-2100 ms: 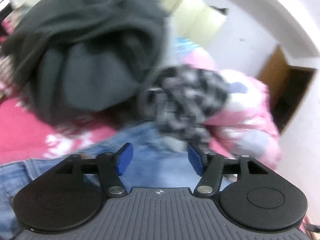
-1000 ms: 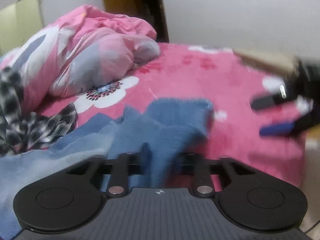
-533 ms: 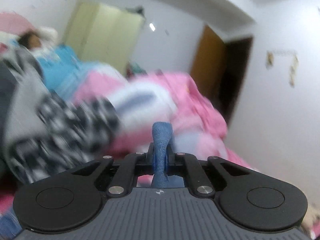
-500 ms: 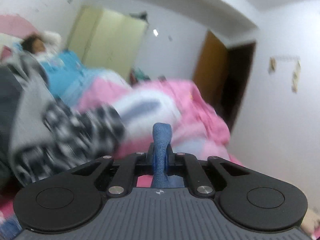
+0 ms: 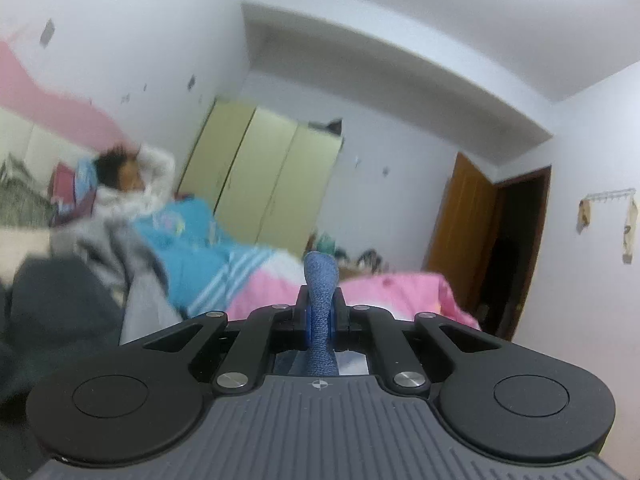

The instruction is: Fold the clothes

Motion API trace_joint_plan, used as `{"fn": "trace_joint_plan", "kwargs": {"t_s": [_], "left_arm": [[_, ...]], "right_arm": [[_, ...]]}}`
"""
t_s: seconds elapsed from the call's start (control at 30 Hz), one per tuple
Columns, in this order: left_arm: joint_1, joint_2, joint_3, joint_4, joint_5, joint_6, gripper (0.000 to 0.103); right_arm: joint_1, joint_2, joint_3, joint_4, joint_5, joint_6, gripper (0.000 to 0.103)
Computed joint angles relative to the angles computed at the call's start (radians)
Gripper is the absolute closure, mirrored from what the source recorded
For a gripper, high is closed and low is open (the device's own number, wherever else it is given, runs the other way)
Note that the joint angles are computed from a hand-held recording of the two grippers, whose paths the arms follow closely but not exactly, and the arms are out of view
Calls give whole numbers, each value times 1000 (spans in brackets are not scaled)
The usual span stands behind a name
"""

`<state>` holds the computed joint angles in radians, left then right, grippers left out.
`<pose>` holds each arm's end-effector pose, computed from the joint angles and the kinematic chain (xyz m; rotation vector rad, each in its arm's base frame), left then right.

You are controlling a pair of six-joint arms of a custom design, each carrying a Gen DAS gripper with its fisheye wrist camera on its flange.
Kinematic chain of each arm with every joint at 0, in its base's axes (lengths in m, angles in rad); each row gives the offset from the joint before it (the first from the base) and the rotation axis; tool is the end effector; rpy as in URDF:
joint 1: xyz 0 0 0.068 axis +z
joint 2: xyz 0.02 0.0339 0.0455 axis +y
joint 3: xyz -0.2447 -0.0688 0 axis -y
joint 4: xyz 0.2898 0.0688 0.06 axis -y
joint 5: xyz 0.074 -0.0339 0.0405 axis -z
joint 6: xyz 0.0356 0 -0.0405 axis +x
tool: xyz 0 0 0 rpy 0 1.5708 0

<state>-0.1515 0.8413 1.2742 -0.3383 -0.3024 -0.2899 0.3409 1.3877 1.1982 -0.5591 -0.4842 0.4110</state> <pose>0.2016 -0.0201 0.4822 -0.3453 1.4411 -0.1345 0.3231 0.1322 0.2866 -0.1731 2.3935 0.9299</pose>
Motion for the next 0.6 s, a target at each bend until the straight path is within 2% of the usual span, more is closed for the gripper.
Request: {"fn": "trace_joint_plan", "kwargs": {"t_s": [0.17, 0.33, 0.43, 0.5, 0.6], "left_arm": [[-61, 40, 57, 62, -62, 43, 97], [-112, 82, 103, 105, -98, 102, 97], [-142, 109, 125, 109, -115, 120, 97], [-163, 125, 133, 113, -128, 129, 97], [-196, 152, 145, 117, -143, 138, 97]], "right_arm": [[-82, -281, -174, -25, -118, 63, 98], [-306, -612, -303, -235, -326, 84, 99], [-484, -741, -313, -445, -437, -16, 99], [-592, -783, -314, -577, -466, -117, 99], [-720, -795, -355, -701, -461, -235, 99]]}}
